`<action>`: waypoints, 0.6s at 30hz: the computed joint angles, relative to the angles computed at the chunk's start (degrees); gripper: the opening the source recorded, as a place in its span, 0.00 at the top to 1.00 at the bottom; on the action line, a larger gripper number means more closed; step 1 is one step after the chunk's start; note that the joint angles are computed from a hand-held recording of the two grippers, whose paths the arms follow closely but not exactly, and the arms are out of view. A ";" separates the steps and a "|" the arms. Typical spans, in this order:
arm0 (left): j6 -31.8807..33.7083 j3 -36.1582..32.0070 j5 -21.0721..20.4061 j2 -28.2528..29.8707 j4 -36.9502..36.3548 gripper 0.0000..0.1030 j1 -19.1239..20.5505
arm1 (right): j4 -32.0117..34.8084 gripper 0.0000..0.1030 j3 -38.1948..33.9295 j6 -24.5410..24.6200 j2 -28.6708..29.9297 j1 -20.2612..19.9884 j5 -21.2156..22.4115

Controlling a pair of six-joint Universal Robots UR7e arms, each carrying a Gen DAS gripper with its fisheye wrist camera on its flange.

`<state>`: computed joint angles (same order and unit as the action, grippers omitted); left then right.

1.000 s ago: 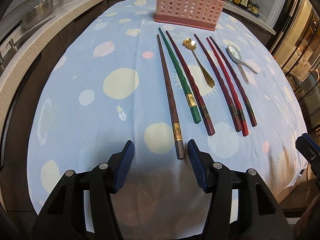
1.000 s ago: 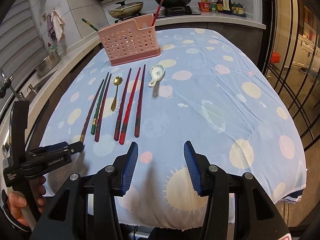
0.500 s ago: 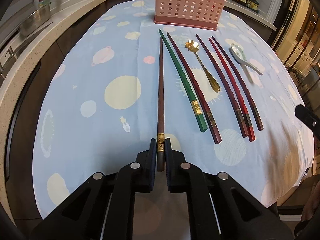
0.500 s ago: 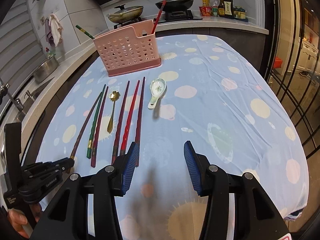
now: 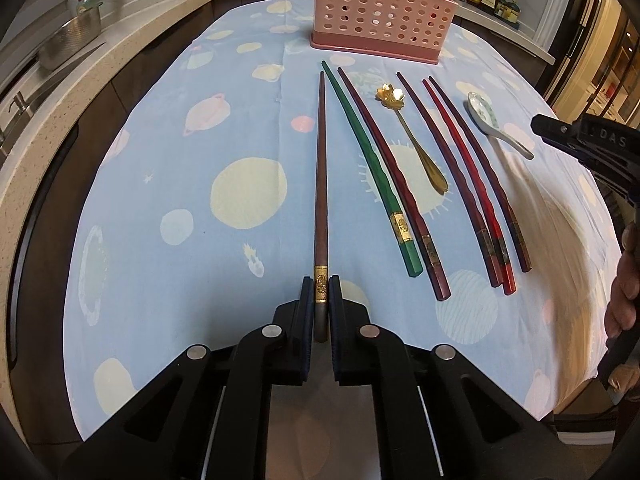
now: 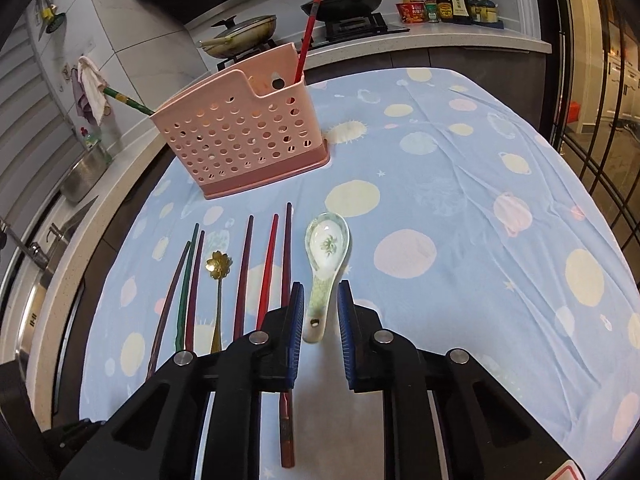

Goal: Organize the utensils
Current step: 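Grasp the white ceramic spoon by its handle with the right tool while the left holds the chopstick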

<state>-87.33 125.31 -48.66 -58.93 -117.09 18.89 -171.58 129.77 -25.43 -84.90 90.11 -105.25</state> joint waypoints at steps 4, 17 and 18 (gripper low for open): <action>0.01 0.02 0.09 0.02 -0.09 0.93 0.03 | -0.69 0.87 -1.57 0.30 3.38 0.18 -1.43; 0.29 0.49 0.19 -0.26 -1.33 0.93 0.17 | -0.66 0.95 0.02 0.46 4.16 -1.87 -1.31; 0.27 0.49 0.20 -0.25 -1.35 0.93 0.17 | -0.61 0.95 0.14 0.46 4.05 -1.91 -1.20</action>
